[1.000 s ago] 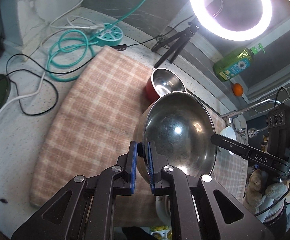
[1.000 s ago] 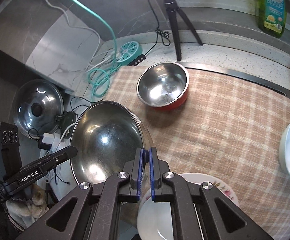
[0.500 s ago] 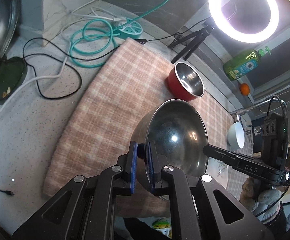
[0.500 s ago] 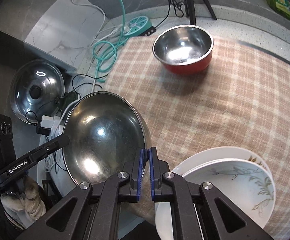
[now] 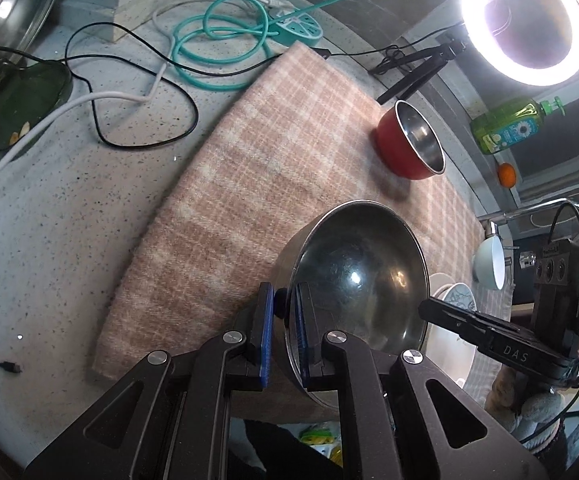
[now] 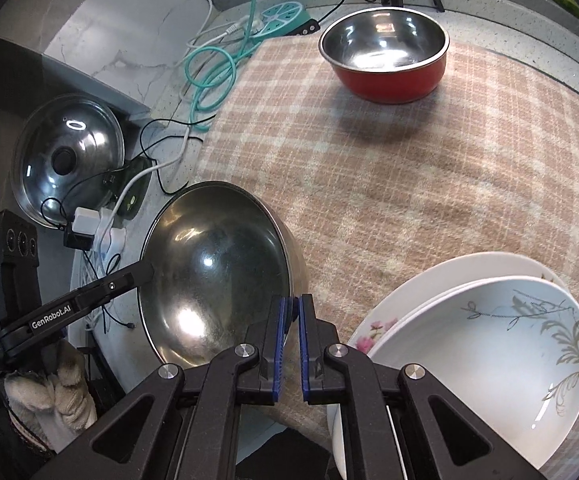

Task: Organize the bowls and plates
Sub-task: 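Carry the steel bowl beside the plate stack and lower it onto the cloth, then open both grippers to release the steel bowl rim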

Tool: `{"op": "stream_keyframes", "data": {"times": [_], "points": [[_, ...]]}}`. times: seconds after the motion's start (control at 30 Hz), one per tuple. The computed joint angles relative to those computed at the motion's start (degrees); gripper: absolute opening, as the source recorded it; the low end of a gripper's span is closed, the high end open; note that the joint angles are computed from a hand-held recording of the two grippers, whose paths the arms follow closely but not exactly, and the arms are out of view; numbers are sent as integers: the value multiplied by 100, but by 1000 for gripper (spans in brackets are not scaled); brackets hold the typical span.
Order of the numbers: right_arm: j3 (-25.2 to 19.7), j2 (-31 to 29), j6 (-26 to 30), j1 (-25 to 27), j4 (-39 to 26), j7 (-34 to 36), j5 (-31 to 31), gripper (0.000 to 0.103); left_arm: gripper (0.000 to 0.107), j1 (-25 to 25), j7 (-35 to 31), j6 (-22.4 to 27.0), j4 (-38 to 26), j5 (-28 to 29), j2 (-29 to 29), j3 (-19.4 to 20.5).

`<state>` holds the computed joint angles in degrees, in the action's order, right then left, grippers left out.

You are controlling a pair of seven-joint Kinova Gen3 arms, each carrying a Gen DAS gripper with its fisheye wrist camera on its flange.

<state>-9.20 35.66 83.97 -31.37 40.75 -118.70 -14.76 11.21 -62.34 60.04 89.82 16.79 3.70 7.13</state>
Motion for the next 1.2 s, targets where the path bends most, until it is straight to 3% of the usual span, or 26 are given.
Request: {"op": "stream_keyframes", "data": {"times": [0.73, 1.03, 1.2], "points": [[-161, -291, -487, 77, 743, 137, -336, 9, 10, 18, -113, 89, -230, -293, 239, -4], [-144, -405, -622, 53, 884, 305, -253, 10, 12, -52, -276, 93, -199, -120, 259, -25], [-131, -615, -816, 135, 1161, 296, -260, 23, 14, -126, -358, 99, -141, 22, 251, -52]]}}
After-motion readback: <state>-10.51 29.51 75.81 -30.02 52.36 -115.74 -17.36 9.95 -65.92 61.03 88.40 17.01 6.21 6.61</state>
